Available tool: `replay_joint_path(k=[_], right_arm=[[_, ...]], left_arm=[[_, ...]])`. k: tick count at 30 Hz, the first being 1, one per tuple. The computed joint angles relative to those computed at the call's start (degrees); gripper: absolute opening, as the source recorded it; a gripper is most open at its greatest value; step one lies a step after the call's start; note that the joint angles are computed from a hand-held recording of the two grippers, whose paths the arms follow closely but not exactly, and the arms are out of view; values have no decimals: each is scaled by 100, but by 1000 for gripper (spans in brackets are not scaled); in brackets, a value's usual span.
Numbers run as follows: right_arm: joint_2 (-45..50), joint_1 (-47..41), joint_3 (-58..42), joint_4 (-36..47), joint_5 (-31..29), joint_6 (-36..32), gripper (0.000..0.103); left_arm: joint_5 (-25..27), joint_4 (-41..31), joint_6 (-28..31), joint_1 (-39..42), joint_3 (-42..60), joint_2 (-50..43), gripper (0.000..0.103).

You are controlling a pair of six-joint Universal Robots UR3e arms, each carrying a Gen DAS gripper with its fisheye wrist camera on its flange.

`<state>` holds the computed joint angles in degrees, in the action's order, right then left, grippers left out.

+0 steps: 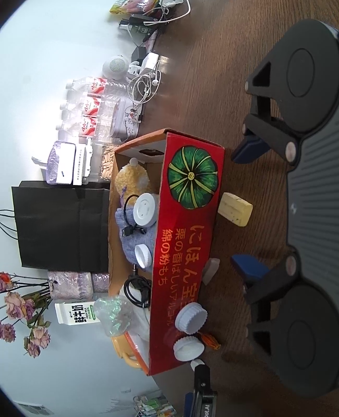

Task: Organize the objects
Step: 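Grasp the small white cap with the left tool while the right tool grasps the yellow soap bar, then lift and carry the small cap and soap bar over the box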

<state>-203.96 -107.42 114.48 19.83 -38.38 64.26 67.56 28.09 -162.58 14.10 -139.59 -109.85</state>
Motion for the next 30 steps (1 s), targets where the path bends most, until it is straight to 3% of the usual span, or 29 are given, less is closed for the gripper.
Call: replay_joint_path(k=[4,8,13,16,22,30], right_arm=[[111,-268,-174,393,-140,-361,67],[179,-510,-406,775,-291,-662,55],[205,-580,-440,879,-327,-722,54],[199,-565,-429,855,-310,-688,54],[207,-593,-484,867,-343,-662,54],[182,-461,-461,810,-266,-637,23]], left_arm=[[-111,-80,-13,2,51,-33,79],[-133,-92,-61,-41,119,-128,66],[-136,55,-100,-37,93,-196,55],[-177,151,-59,-19,58,-221,27],[-209,367,-93,-25,-2,-296,26],[-244,500,-230,43,-24,-334,26]])
